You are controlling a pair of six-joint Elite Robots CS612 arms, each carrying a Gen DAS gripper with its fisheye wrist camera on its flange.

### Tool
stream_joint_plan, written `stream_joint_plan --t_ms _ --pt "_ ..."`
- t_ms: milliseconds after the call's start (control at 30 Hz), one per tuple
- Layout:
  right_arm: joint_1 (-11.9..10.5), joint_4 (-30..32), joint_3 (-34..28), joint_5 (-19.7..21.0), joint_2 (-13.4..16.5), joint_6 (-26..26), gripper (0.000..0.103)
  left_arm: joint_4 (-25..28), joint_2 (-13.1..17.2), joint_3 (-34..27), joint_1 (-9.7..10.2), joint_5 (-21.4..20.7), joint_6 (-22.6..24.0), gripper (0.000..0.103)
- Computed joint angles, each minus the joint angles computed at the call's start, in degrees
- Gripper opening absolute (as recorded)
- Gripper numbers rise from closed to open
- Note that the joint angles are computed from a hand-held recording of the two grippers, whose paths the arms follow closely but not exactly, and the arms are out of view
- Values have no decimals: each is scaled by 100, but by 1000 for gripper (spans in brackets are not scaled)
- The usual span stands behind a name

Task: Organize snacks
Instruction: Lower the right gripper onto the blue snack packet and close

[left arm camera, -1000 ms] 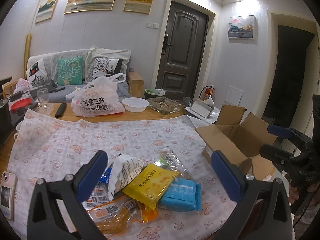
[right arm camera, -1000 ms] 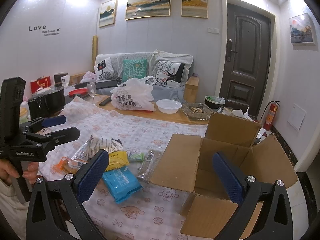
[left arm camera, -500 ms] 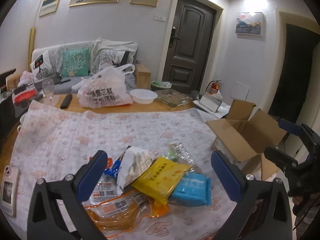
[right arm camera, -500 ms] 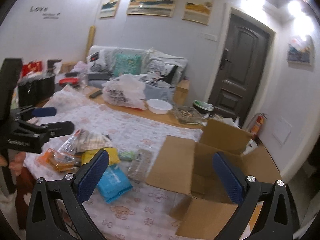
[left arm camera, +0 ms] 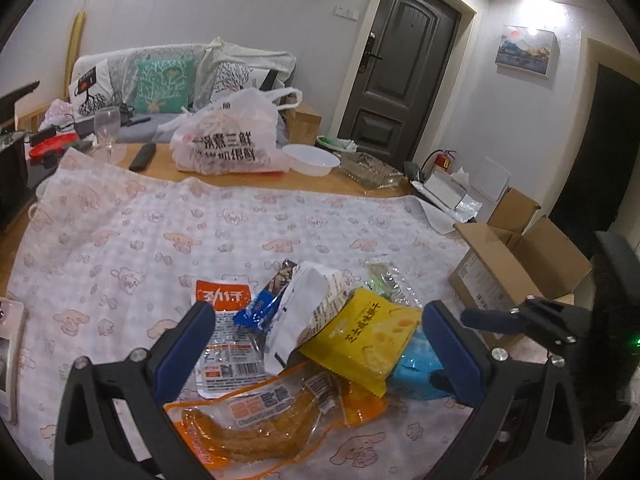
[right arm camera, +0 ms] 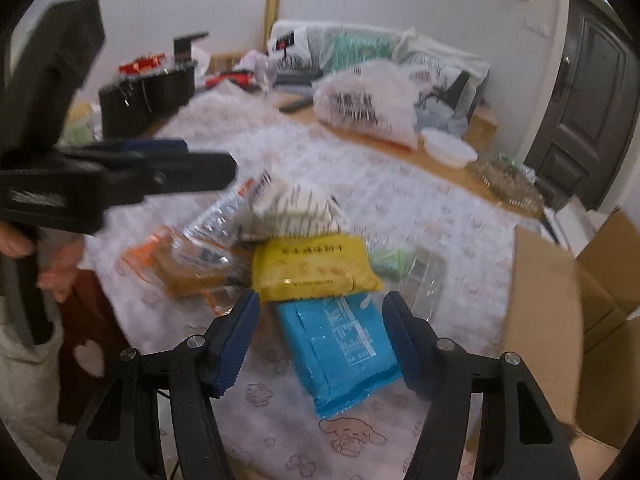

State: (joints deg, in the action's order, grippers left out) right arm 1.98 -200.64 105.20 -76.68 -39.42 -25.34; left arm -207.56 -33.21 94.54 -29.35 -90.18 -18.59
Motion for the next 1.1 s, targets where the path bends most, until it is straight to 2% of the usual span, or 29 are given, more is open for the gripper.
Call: stream_joint_plan --t_ms 133,200,333,600,767,967,1100 --pt "14 341 -211 -161 100 81 62 126 57 -99 21 -123 -25 102" --pt "7 505 -294 -152 142 95 70 185 77 -139 24 -157 -40 102" --pt "-5 777 -385 -115 183 131 73 288 121 -231 29 -248 -54 102" --pt "2 805 -480 -166 274 175 84 323 153 -277 36 -298 -148 102" --pt "20 922 -555 -199 309 301 86 386 140 -246 24 -248 -121 102" --pt "-75 1473 -321 368 65 322 87 383 133 -218 32 -253 -150 102" --pt "-56 1438 -317 187 89 566 81 362 137 -217 24 -321 -91 102"
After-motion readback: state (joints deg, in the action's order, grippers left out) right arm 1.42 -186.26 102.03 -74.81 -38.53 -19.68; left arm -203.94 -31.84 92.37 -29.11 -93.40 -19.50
